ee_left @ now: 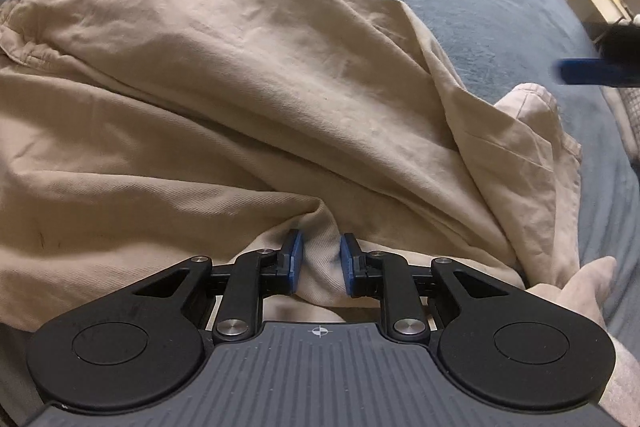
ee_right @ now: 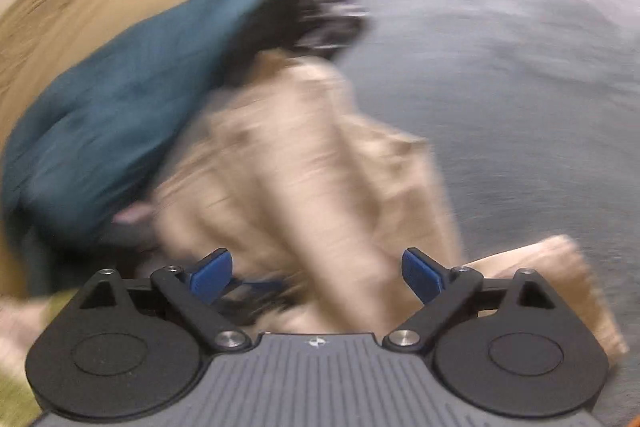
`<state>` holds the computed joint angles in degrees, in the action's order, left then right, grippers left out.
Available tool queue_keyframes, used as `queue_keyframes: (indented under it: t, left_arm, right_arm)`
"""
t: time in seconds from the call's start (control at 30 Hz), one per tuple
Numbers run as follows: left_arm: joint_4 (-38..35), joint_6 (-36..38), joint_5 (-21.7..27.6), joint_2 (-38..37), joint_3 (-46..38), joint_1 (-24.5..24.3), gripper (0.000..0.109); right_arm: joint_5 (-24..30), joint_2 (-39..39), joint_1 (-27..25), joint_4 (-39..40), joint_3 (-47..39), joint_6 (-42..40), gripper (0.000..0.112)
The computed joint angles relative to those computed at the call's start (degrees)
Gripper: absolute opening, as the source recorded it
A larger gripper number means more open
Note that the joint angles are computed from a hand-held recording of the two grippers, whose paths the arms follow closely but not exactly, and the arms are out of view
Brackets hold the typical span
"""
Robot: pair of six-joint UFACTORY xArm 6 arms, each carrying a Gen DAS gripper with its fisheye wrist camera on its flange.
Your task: Fold clothes
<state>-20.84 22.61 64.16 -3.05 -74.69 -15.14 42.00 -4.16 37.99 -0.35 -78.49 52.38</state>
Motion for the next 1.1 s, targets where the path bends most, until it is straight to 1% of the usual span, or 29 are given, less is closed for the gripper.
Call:
queue_keyframes:
  t: [0.07,0.13,0.17,0.2,0.23,0.27,0.3,0.4,0.43,0.53,0.6,0.7,0.77,0.83,0.87,0.9,0.97,1.0,1.03,1.07,1.1]
  left_arm:
    - [0.51,-0.57,-0.29,-0.06,0.06,-0.33,0.021]
    - [-0.26,-0.47,-1.62,-1.07,0.96,-0.29,0.021]
    - [-0.60,-0.41,-2.32,-1.55,1.39,-0.29,0.021]
    - [-0.51,-0.36,-3.32,-1.89,1.80,-0.41,0.021]
    - [-0.07,-0.54,-3.69,-1.80,1.72,-0.60,0.021]
    - [0.36,-0.74,-4.02,-1.70,1.64,-0.77,0.021]
    - [0.64,-0.96,-3.89,-1.49,1.43,-0.83,0.020]
    - [2.10,-1.79,-2.40,-0.29,-0.07,-1.28,0.020]
    - [2.52,-1.71,-1.98,-0.01,-0.51,-1.41,0.020]
    - [3.59,-1.83,-0.27,1.02,-2.23,-1.66,0.020]
    - [4.10,-1.98,0.94,1.97,-3.57,-1.73,0.021]
    - [4.78,-2.42,2.45,3.33,-5.42,-1.84,0.021]
    - [5.17,-2.80,2.89,3.77,-5.96,-1.97,0.021]
    - [5.52,-3.59,3.73,4.48,-6.91,-2.05,0.021]
    - [5.69,-3.98,4.15,4.84,-7.39,-2.09,0.021]
    - [5.85,-4.35,4.62,5.21,-7.92,-2.12,0.021]
    - [5.90,-4.69,6.42,6.14,-9.75,-1.93,0.021]
    - [5.90,-4.85,7.33,6.62,-10.71,-1.81,0.021]
    - [5.67,-4.81,8.29,7.14,-11.86,-1.57,0.020]
    - [5.45,-4.78,9.24,7.67,-13.02,-1.32,0.020]
    - [5.20,-4.64,10.01,8.21,-14.17,-1.07,0.021]
  right_arm:
    - [-0.24,2.49,-2.10,1.39,1.11,-0.03,0.094]
    - [0.29,5.25,-2.73,1.53,1.20,-0.64,0.090]
    - [0.60,6.22,-2.90,2.91,1.11,-1.24,0.073]
    - [0.93,7.11,-3.07,4.60,1.00,-1.94,0.048]
    - [1.32,8.05,-3.19,5.96,0.82,-2.37,0.042]
    - [1.81,8.20,-3.03,4.92,0.52,-2.43,0.025]
    - [2.06,7.61,-3.17,3.80,0.37,-1.28,0.011]
    - [2.77,5.60,-3.90,0.99,-0.20,2.55,0.009]
    - [2.72,4.80,-4.27,-1.12,-0.60,4.41,0.009]
    - [0.92,4.15,-6.77,-6.22,-3.26,6.06,0.009]
    - [0.41,6.33,-8.54,-8.92,-7.20,4.60,0.009]
    - [-0.47,11.01,-11.64,-10.12,-12.36,0.33,0.009]
    - [-0.73,16.02,-13.38,-7.23,-16.40,-3.49,0.010]
    - [1.73,21.30,-14.55,-3.79,-20.58,-5.79,0.016]
    - [3.06,23.48,-15.26,-2.24,-21.83,-6.48,0.023]
    - [3.81,24.39,-15.95,-0.71,-21.90,-7.36,0.032]
    - [3.52,23.28,-17.24,0.27,-18.39,-4.65,0.037]
    - [0.71,20.85,-17.97,1.78,-14.54,-2.74,0.037]
    - [-3.56,16.90,-18.51,2.70,-9.16,-0.45,0.039]
    - [-7.65,12.94,-19.02,3.35,-4.08,1.95,0.047]
    - [-9.91,8.39,-19.28,1.66,0.75,5.49,0.055]
